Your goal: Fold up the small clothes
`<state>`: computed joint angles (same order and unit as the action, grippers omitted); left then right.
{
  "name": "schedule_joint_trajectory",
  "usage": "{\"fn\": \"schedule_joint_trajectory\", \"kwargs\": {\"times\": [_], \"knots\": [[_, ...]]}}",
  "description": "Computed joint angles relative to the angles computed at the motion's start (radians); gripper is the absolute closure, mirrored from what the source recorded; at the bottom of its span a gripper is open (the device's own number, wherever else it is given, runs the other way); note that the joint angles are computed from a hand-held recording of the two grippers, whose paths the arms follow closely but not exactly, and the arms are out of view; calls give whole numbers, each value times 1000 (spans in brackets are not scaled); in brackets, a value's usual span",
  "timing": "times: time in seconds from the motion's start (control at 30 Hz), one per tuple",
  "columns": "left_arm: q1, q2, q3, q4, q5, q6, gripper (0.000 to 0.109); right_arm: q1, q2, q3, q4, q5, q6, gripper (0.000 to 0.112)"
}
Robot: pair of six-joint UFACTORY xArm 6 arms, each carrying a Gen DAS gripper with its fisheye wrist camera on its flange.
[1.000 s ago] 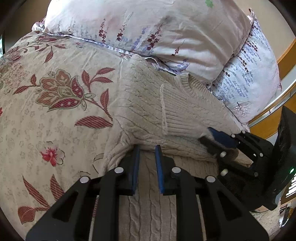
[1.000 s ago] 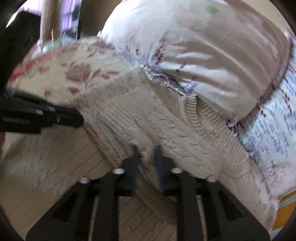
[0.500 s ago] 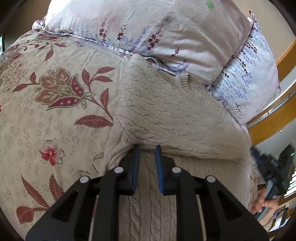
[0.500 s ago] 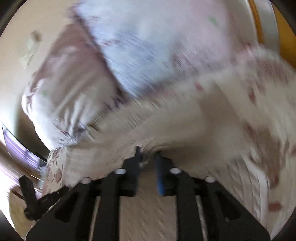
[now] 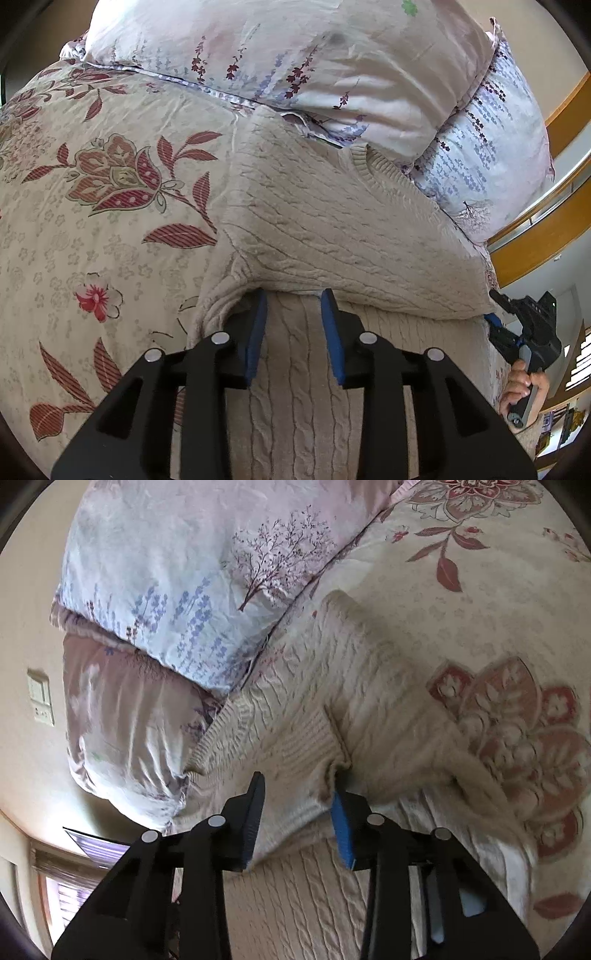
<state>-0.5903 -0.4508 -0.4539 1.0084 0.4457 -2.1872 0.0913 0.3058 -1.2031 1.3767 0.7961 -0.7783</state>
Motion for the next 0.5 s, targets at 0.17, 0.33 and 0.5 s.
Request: {"fn": "schedule_joint_trajectory", "kwargs": {"times": [0.17,0.33,0.5], "knots": [[5,3,-2,0,-2,7,76,58,-9,-34,-5,-127,-132,104],[0,12,-8,11,7,-1,74,123,-135,22,246,-259,-514,105],[1,17,-11,18,8,5,73,148,39,-47,-171,-399,-106,104]]}}
